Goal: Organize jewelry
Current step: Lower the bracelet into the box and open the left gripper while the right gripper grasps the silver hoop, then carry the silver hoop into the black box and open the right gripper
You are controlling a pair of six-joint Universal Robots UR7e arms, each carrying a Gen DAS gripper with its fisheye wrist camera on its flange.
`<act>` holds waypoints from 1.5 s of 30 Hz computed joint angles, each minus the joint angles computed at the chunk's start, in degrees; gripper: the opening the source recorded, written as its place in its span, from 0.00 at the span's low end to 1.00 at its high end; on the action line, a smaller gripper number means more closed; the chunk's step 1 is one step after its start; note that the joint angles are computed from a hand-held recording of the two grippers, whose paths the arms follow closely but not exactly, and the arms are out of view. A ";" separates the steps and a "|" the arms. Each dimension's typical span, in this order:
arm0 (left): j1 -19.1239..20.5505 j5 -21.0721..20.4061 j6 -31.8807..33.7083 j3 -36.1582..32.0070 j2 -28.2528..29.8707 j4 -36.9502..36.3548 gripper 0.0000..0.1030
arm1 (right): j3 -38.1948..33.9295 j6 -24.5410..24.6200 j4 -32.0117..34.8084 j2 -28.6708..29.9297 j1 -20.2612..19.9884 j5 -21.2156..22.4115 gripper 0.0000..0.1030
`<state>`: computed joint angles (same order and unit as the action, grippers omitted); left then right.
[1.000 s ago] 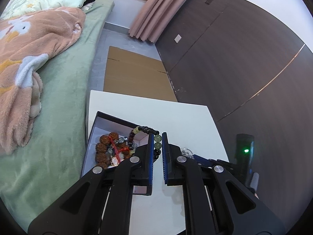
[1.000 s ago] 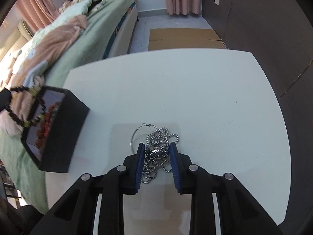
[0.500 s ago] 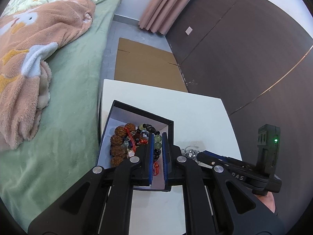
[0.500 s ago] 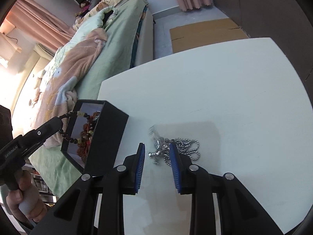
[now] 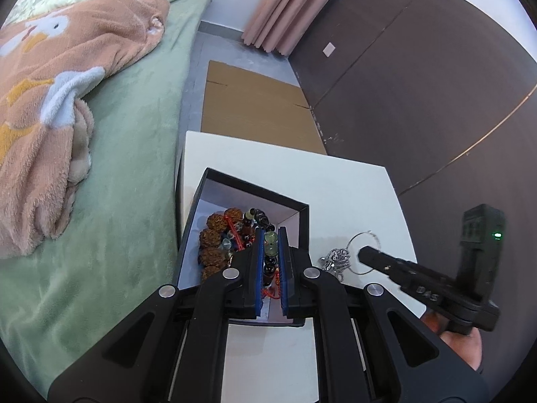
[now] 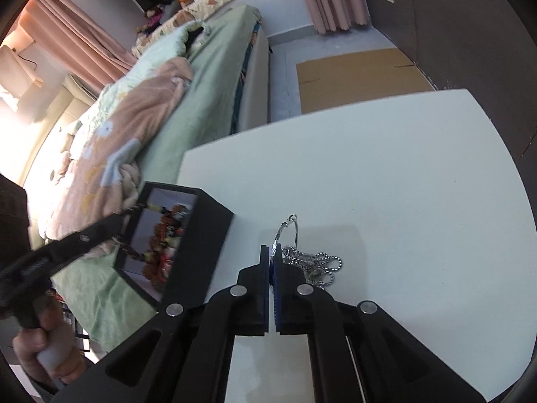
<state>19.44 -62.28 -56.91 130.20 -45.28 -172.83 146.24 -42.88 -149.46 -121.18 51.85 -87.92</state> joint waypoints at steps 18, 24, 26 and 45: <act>-1.26 2.37 -3.23 3.78 -4.57 -4.15 0.76 | -1.42 0.84 5.79 -10.39 9.26 2.90 0.02; -1.51 3.16 -4.48 5.09 -6.31 -4.59 0.77 | -1.89 3.03 5.42 -7.24 15.25 -0.34 0.02; -1.71 3.72 -5.15 5.56 -6.95 -4.24 0.78 | -1.83 3.82 4.96 -5.52 17.10 -0.96 0.02; -1.92 2.63 -3.65 2.59 -4.56 -0.53 0.92 | -3.35 1.93 8.67 -5.57 7.14 2.15 0.51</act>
